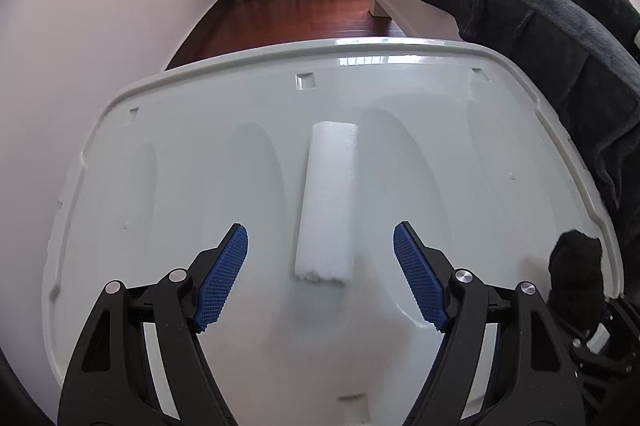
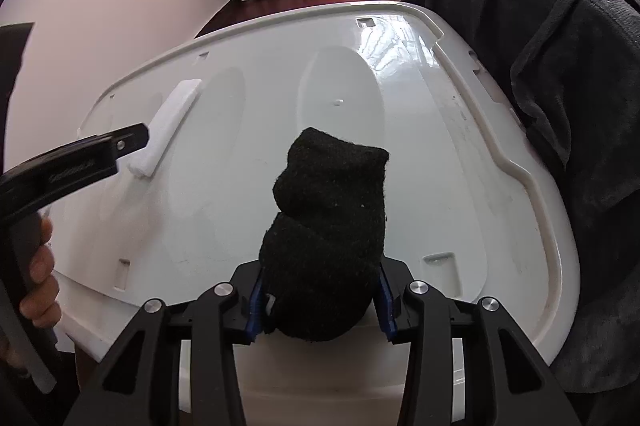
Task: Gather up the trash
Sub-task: 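Grasp the white foam roll with the left tool while the right tool holds the sock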
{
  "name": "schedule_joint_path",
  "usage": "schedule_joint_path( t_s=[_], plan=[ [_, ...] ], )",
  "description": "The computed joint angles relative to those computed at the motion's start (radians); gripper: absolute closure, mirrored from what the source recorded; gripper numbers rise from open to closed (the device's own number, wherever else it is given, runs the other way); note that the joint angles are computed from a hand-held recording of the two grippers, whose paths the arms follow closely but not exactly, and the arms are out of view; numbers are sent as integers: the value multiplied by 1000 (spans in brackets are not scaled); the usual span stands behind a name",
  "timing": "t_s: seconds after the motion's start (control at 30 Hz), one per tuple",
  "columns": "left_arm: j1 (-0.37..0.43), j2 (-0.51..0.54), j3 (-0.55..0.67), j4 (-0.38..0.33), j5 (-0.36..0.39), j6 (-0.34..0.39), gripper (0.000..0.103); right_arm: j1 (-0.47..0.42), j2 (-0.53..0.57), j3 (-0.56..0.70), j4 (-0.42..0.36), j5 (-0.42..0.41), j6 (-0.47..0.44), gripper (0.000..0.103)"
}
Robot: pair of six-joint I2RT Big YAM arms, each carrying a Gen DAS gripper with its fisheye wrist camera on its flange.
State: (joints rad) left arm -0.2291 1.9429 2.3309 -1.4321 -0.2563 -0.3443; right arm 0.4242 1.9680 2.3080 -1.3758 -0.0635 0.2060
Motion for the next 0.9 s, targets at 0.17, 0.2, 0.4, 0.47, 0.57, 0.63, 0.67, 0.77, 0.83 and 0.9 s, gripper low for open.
schedule_joint_path(
  t_s=[0.17, 0.2, 0.4, 0.47, 0.57, 0.63, 0.67, 0.77, 0.83, 0.9],
  plan=[
    [17, 81, 88, -38, 22, 13, 29, 0, -3, -6, 1, 1, -6, 60],
    [20, 88, 95, -41, 29, 17, 29, 0, -2, -4, -1, 3, -5, 60],
    [34, 123, 118, -50, 50, 7, 26, 3, 6, 9, -8, 15, -7, 60],
    [39, 113, 94, -28, 48, -12, 20, 4, 7, 9, -8, 21, -9, 59],
    [42, 93, 48, 9, 39, -30, 12, 6, 12, 17, -12, 27, -9, 59],
    [41, 70, 5, 45, 30, -34, 11, 7, 16, 24, -16, 29, -8, 59],
    [40, 64, -7, 53, 25, -36, 11, 6, 16, 25, -17, 29, -8, 59],
    [40, 65, -6, 53, 25, -37, 11, 8, 18, 30, -20, 34, -8, 59],
    [40, 67, -1, 50, 25, -36, 12, 9, 20, 32, -22, 37, -7, 59],
    [37, 66, -3, 61, 21, -29, 16, 9, 23, 37, -24, 38, -6, 59]
  ],
)
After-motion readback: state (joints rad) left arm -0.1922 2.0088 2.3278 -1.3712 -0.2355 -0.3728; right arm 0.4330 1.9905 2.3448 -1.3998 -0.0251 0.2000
